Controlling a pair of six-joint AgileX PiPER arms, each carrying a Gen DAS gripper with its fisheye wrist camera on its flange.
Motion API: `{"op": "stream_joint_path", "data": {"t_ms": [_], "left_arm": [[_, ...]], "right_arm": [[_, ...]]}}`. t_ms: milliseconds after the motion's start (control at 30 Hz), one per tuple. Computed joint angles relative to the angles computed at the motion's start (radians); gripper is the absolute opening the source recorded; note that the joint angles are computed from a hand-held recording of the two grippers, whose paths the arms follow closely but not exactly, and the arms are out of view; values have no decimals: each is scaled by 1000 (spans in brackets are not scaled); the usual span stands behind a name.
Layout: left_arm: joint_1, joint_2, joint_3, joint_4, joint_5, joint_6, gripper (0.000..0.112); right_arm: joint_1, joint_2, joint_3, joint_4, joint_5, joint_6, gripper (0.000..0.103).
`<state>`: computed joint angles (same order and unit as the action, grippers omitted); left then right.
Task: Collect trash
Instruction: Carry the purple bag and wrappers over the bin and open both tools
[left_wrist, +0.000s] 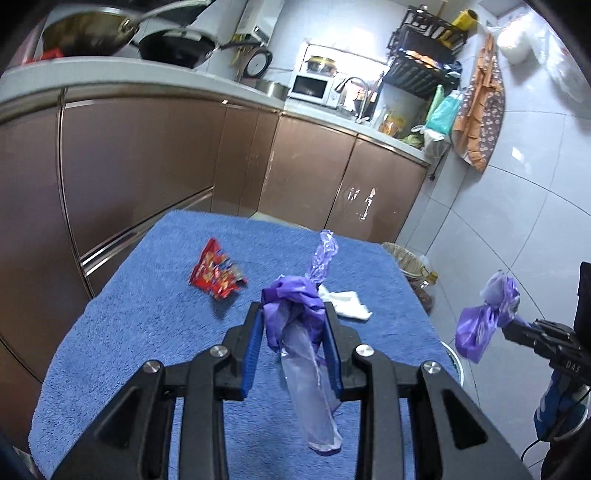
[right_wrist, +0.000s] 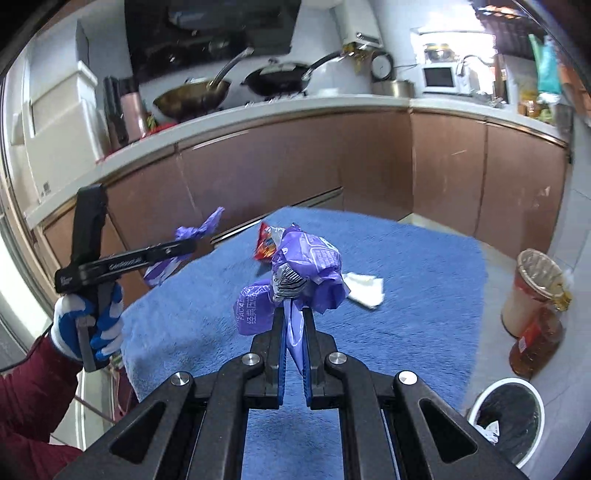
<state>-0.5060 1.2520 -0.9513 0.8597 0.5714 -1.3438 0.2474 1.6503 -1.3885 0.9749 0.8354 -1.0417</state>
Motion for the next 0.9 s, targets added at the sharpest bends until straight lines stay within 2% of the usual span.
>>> {"op": "stream_joint_path", "data": {"t_ms": [167,433,633,767,900], "left_arm": [[-132,67,-111,69,128,-38,29],[-265,266,-370,108,256,31,29],[-295,473,-622,49,270,200,29],[-276,621,-799,-64,242,357,29],[-258,796,-1036,-207,257,539,29]], "right_arm": [[-88,-55,45,54,7,-32,7],[-239,-96,78,126,11,-79,7],[-326,-95,95,133,-27,-78,7],[-371,-58,94,115,-52,-57,7],[-413,-1,70,87,-69,-23,7]]}}
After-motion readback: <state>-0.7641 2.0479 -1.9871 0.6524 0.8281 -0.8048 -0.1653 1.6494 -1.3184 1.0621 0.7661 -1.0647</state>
